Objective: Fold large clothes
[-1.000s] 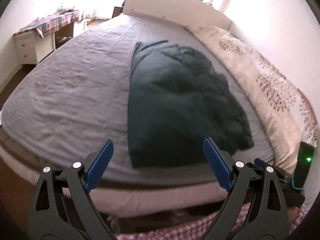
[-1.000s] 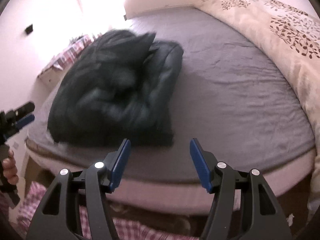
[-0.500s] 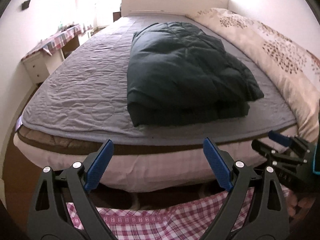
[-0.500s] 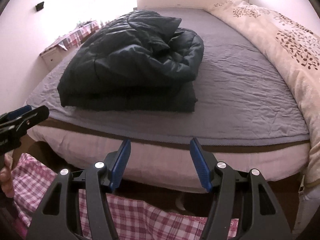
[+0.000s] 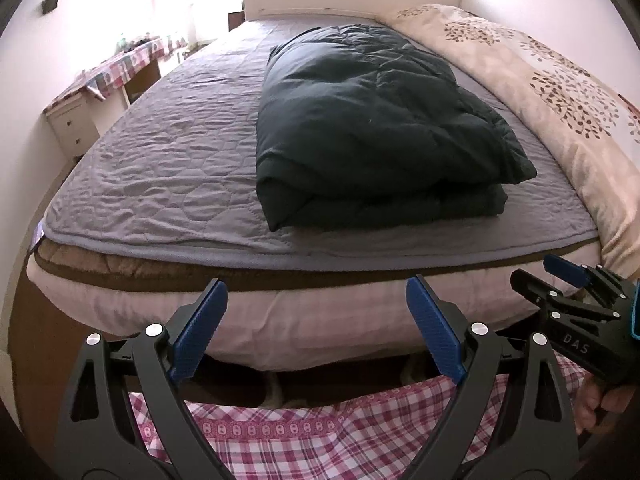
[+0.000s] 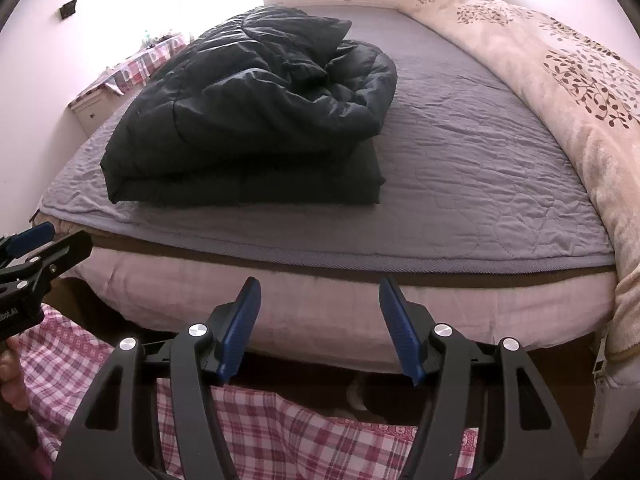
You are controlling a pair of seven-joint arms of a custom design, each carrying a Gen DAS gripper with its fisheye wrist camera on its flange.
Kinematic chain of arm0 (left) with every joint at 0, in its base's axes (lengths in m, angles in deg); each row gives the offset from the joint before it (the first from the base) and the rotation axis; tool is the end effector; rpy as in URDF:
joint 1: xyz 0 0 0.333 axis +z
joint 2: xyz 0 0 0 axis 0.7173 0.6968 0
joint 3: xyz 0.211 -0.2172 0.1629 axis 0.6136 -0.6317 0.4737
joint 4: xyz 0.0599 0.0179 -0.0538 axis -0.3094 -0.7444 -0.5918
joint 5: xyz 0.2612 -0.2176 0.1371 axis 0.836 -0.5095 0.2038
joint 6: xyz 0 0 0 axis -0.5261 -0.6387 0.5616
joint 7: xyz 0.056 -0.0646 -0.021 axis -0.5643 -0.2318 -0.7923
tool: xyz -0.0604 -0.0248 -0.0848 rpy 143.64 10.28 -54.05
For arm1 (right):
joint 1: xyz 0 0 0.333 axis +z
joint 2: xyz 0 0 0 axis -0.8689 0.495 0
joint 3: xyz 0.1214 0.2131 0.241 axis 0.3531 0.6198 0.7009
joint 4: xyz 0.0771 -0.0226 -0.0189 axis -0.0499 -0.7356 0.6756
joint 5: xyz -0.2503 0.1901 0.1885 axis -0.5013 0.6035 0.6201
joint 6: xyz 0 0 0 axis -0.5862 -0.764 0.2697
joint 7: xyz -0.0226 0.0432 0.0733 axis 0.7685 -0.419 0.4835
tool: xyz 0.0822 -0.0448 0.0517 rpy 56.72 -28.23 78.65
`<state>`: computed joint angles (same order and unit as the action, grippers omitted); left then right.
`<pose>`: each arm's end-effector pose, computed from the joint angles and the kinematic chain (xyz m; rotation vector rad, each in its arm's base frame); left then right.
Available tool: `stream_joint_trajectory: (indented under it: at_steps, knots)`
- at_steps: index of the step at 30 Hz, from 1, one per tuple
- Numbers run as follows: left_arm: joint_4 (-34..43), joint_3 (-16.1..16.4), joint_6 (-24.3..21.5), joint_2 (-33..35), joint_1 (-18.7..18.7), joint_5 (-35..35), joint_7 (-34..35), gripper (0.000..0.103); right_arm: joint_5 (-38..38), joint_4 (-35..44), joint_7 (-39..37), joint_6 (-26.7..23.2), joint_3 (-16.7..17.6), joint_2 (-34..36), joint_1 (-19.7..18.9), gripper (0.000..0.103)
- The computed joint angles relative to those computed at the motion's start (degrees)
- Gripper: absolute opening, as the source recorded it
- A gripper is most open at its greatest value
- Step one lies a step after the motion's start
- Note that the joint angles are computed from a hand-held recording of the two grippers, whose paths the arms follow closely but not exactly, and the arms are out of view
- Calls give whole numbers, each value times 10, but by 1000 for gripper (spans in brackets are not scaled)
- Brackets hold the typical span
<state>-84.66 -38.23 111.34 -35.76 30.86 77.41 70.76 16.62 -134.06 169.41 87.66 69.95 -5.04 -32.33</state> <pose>0.6656 -0.1424 0.3994 -1.7989 1.9154 -0.7138 0.6697 0.3594 0.3698 -1.9100 1.7290 -0.5055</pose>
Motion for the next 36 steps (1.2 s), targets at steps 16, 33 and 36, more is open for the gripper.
stream_joint_trajectory:
  at_steps: [16,33,36]
  knots:
    - [3,-5,-8,3,6,-2,-2,90,0,0,1,-3,0,0,2,62]
    - [4,-6,-10,3,8,-2,-2,90,1,1,2,-6,0,0,3,62]
    - [4,-6,-10,3,8,-2,-2,90,1,1,2,-6,0,0,3,62]
